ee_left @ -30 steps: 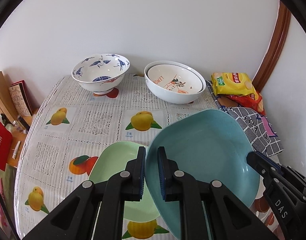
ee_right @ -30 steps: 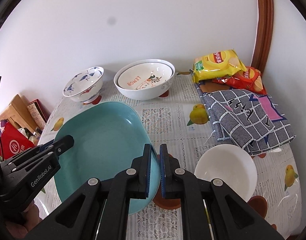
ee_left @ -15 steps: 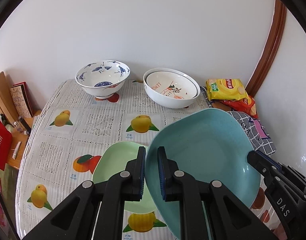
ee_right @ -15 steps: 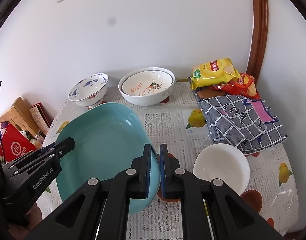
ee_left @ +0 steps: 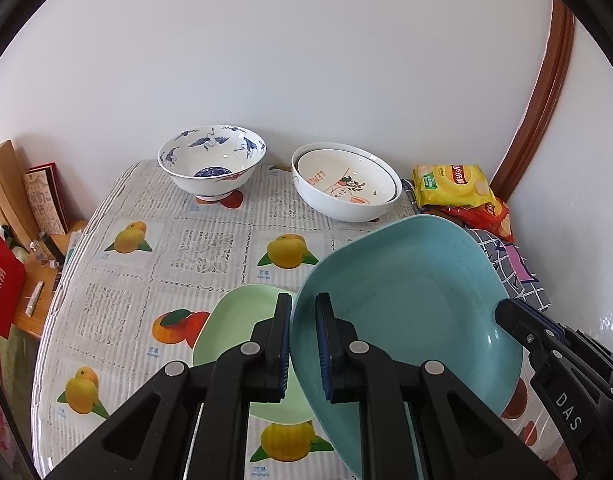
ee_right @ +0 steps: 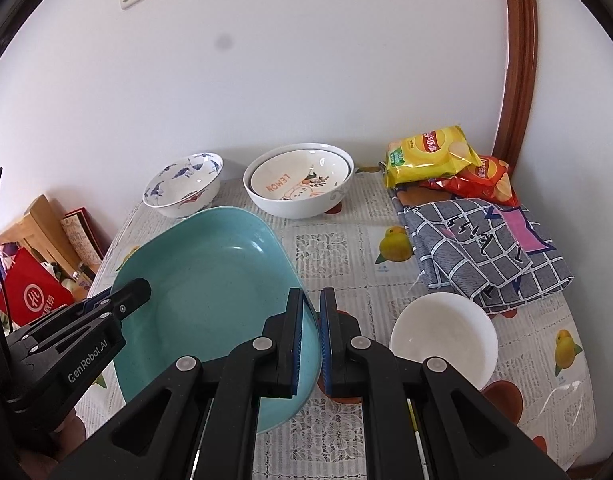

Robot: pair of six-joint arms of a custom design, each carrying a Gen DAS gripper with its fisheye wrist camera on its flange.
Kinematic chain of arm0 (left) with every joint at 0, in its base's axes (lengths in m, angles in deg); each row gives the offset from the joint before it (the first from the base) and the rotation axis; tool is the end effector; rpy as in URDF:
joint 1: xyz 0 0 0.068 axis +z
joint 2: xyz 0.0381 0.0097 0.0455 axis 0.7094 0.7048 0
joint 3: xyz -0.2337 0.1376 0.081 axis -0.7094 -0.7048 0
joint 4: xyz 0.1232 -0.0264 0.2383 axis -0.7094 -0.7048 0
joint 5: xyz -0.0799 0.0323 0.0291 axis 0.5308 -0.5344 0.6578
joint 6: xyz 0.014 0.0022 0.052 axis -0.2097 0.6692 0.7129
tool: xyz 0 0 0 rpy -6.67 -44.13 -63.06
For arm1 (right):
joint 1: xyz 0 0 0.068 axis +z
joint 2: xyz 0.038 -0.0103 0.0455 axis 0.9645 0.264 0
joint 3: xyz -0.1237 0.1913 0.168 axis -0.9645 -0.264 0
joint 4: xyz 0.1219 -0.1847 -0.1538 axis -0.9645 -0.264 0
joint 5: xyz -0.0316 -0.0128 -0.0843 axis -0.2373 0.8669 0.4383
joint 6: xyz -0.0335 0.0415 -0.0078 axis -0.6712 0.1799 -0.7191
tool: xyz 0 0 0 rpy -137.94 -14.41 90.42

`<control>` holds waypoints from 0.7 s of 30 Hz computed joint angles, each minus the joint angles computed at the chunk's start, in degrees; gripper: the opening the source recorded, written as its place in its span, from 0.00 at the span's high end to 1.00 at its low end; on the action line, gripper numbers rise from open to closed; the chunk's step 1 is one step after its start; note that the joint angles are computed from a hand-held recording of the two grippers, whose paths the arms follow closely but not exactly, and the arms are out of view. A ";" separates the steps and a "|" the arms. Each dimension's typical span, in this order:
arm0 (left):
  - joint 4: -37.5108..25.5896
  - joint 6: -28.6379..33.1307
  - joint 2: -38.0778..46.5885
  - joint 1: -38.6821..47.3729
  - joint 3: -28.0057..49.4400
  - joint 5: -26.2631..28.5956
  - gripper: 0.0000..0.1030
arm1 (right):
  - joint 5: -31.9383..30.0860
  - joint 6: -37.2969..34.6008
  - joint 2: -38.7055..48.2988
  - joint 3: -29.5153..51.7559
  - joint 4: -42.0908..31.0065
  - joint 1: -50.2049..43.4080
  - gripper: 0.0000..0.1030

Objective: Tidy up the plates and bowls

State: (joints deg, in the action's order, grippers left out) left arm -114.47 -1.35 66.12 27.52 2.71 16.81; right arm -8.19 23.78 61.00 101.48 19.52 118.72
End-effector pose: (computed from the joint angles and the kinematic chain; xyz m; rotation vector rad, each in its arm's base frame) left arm 0.3085 -0.0970 0.3186 0.0430 2.3976 -0.2252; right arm 0.2853 0.2521 0.3173 0.1417 2.3816 0.0507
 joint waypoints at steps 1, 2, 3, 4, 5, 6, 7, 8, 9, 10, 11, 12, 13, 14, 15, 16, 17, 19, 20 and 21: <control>0.04 -0.05 -0.03 0.21 -0.10 0.15 0.88 | 0.02 -0.04 0.13 0.07 0.04 0.09 0.91; 0.10 -0.03 -0.11 0.44 -0.27 0.30 0.88 | 0.00 -0.13 0.32 0.23 0.01 0.15 0.91; 0.17 -0.02 -0.17 0.68 -0.45 0.47 0.88 | 0.02 -0.20 0.62 0.54 -0.08 0.26 0.91; 0.28 0.01 -0.25 0.94 -0.68 0.65 0.88 | 0.05 -0.23 0.95 0.88 -0.19 0.35 0.91; 0.38 -0.01 -0.33 1.21 -0.93 0.81 0.88 | 0.04 -0.28 1.30 1.21 -0.25 0.44 0.91; 0.53 -0.03 -0.42 1.51 -1.22 0.98 0.88 | 0.04 -0.31 1.63 1.56 -0.38 0.56 0.91; 0.64 -0.09 -0.39 1.76 -1.42 1.12 0.88 | 0.05 -0.33 2.01 1.85 -0.44 0.69 0.91; 0.73 -0.14 -0.42 2.07 -1.66 1.35 0.88 | 0.05 -0.37 2.49 2.29 -0.63 0.83 0.91; 0.90 -0.13 -0.46 2.43 -1.98 1.62 0.88 | 0.11 -0.42 2.95 2.67 -0.82 0.99 0.91; 1.03 -0.09 -0.47 2.77 -2.29 1.84 0.88 | 0.24 -0.41 3.30 3.00 -0.97 1.20 0.91; 1.10 -0.03 -0.45 3.10 -2.54 2.04 0.88 | 0.20 -0.40 3.70 3.26 -1.04 1.35 0.91; 1.23 0.02 -0.49 3.52 -2.90 2.34 0.88 | 0.02 -0.37 4.08 3.48 -1.06 1.46 0.91; 1.37 0.00 -0.54 3.88 -3.24 2.55 0.88 | -0.15 -0.40 4.32 3.53 -0.97 1.51 0.91; 1.48 0.02 -0.61 4.22 -3.61 2.69 0.88 | -0.39 -0.38 4.65 3.61 -0.86 1.59 0.91; 1.61 0.01 -0.66 4.59 -4.00 2.86 0.88 | -0.66 -0.34 5.01 3.72 -0.74 1.68 0.91; 1.78 -0.01 -0.73 4.95 -4.43 2.99 0.88 | -0.82 -0.29 5.45 3.94 -0.70 1.79 0.91; 1.94 -0.07 -0.81 5.25 -4.89 3.07 0.88 | -0.92 -0.30 5.82 4.07 -0.62 1.92 0.91; 2.26 -0.06 -0.90 5.91 -5.83 3.43 0.88 | -1.09 -0.36 6.65 4.49 -0.66 2.22 0.91; 2.44 -0.01 -0.84 6.15 -6.20 3.56 0.88 | -1.19 -0.30 7.09 4.70 -0.74 2.36 0.91; 2.61 0.03 -0.79 6.48 -6.59 3.79 0.88 | -1.32 -0.24 7.42 4.74 -0.63 2.47 0.91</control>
